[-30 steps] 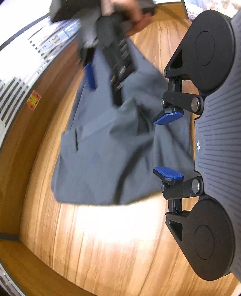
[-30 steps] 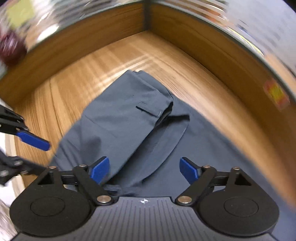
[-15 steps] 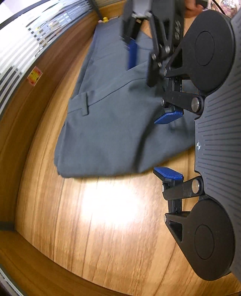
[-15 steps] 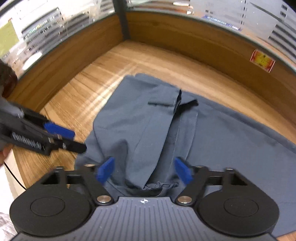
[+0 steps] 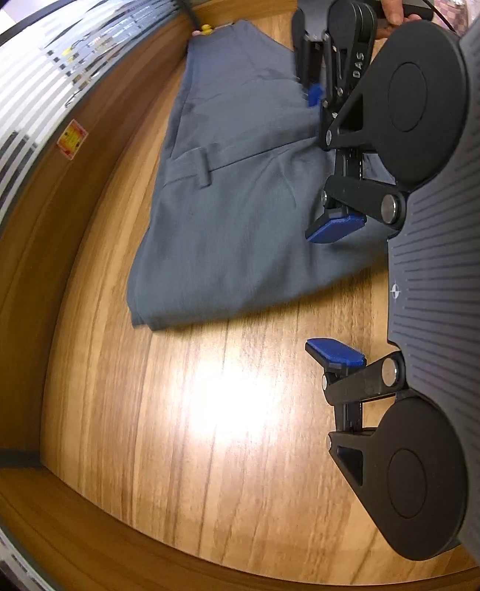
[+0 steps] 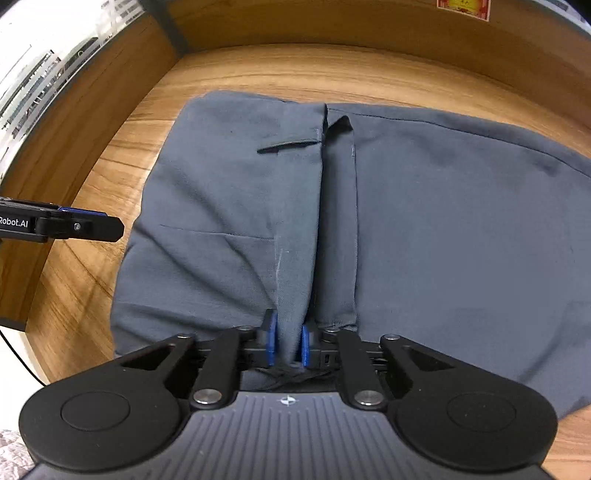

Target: Fold clothes

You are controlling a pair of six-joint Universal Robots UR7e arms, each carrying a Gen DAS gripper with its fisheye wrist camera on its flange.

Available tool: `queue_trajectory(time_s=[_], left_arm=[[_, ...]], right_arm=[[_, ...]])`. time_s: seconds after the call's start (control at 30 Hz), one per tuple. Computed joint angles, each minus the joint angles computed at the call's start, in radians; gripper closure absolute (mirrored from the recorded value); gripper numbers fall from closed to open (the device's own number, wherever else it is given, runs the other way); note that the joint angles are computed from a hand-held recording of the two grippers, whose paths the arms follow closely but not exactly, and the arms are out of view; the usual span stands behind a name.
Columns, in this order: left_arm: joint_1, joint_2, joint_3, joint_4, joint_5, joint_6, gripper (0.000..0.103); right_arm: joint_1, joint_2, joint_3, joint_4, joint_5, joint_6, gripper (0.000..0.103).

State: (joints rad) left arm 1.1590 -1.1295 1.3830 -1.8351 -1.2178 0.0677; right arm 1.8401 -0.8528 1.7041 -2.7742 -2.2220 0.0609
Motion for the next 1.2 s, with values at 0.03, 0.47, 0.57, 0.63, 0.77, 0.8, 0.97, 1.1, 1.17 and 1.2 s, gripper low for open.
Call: queue_trajectory(time_s=[0.03,0.47,0.57,0.63,0.77,0.8,0.97,1.1,1.17,1.2], left_arm=[[-0.002,0.002,0.002,-0.001,0.003,0.008,0.043],[-0.005,0.033,-0.004,0.008,0.019,0.031,0.043],[-0.009,0.040,-0.013,-0.001,0.036,0.051,0.043],[-0.010,0.045,-0.021,-0.004,0.039,0.068,0.043],[-0.021,0.063,-0.039,-0.002,0.075,0.087,0.043],[-0.022,0.066,-0.044,0.001,0.078,0.090,0.043],[-0.035,0.096,-0.087,0.043,0.087,0.136,0.043],[-0.058,0.135,-0.149,0.138,0.082,0.237,0.043],[-0.071,0.154,-0.175,0.175,0.080,0.314,0.043],[-0.078,0.160,-0.180,0.185,0.086,0.345,0.043]], right_arm=[[0.009,0.004,0.000,-0.026,-0.024,-0.020,0.040],[-0.075,-0.021,0.071,-0.141,0.186,0.130,0.082],[-0.069,-0.017,0.086,-0.174,0.170,0.192,0.090],[-0.056,-0.017,0.097,-0.191,0.121,0.228,0.089],[-0.025,0.007,0.075,-0.178,0.033,0.213,0.060],[0.001,0.023,0.058,-0.181,-0.021,0.180,0.048],[0.084,0.062,0.012,-0.167,-0.166,0.093,0.036],[0.119,0.072,0.009,-0.141,-0.197,0.067,0.028],[0.133,0.070,0.019,-0.131,-0.177,0.082,0.027],[0.139,0.069,0.023,-0.127,-0.165,0.090,0.027]])
